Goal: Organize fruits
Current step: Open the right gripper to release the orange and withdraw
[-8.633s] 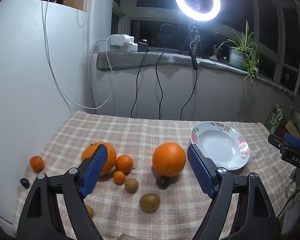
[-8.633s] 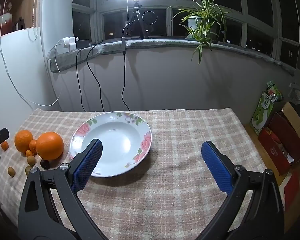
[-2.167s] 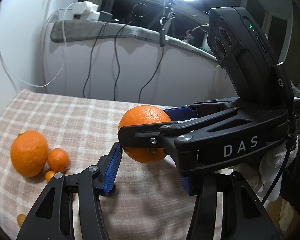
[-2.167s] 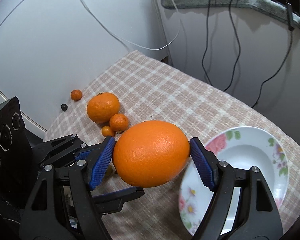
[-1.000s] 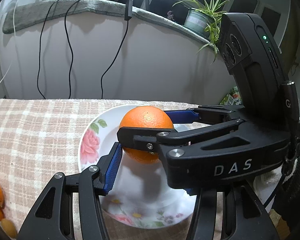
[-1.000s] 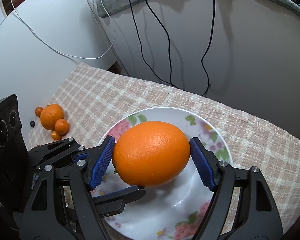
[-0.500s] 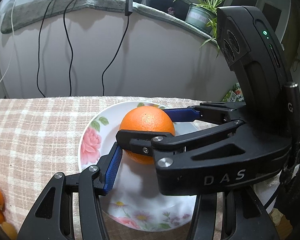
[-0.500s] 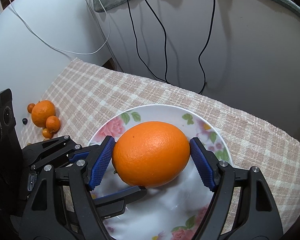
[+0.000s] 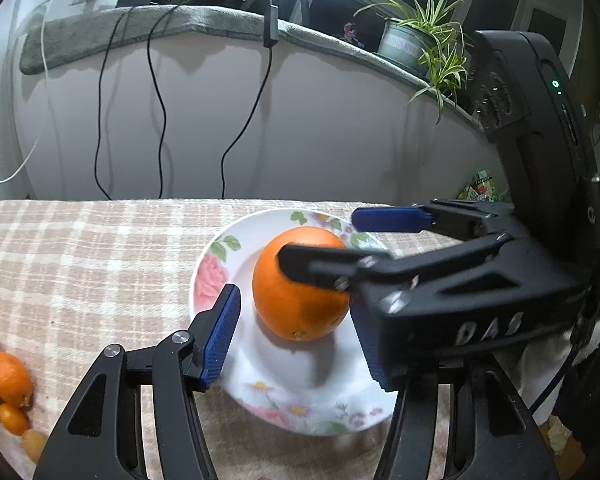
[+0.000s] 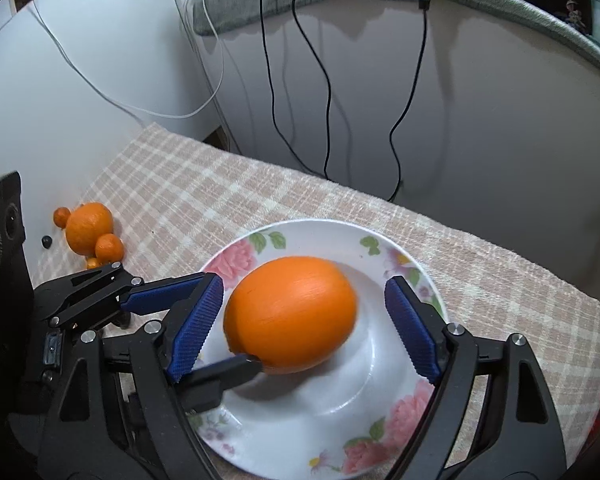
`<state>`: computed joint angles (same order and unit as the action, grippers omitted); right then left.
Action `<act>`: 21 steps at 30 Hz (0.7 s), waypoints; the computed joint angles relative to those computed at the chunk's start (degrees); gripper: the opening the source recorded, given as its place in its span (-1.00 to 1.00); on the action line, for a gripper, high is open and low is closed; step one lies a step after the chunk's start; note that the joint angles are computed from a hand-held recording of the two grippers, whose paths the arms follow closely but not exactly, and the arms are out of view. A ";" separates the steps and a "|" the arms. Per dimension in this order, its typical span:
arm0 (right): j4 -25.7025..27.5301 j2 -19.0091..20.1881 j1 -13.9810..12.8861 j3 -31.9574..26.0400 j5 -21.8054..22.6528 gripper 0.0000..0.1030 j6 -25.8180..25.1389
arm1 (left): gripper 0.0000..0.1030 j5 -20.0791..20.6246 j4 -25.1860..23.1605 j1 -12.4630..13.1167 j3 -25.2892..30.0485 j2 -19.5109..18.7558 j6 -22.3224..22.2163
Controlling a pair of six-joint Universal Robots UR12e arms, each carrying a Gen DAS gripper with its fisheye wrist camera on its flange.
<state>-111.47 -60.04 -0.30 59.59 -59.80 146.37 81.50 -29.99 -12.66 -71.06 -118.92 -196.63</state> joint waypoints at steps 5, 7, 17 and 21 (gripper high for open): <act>-1.60 -1.33 -0.80 1.56 1.79 0.66 1.34 | 0.09 1.24 1.25 -0.09 -1.92 1.47 0.40; -2.36 -1.95 -0.98 2.39 2.33 0.66 1.58 | 0.09 1.86 1.66 -0.12 -2.63 2.06 0.56; -5.91 -5.35 -1.77 7.23 5.46 0.66 2.00 | 0.09 5.38 4.53 -0.28 -7.22 5.44 1.56; -7.00 -6.59 -1.65 9.18 6.16 0.66 1.00 | 0.09 6.72 5.86 -0.12 -9.52 7.03 1.87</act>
<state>-118.47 -66.64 -1.95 68.77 -53.64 147.37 88.23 -24.13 -12.78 -80.58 -111.89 -194.76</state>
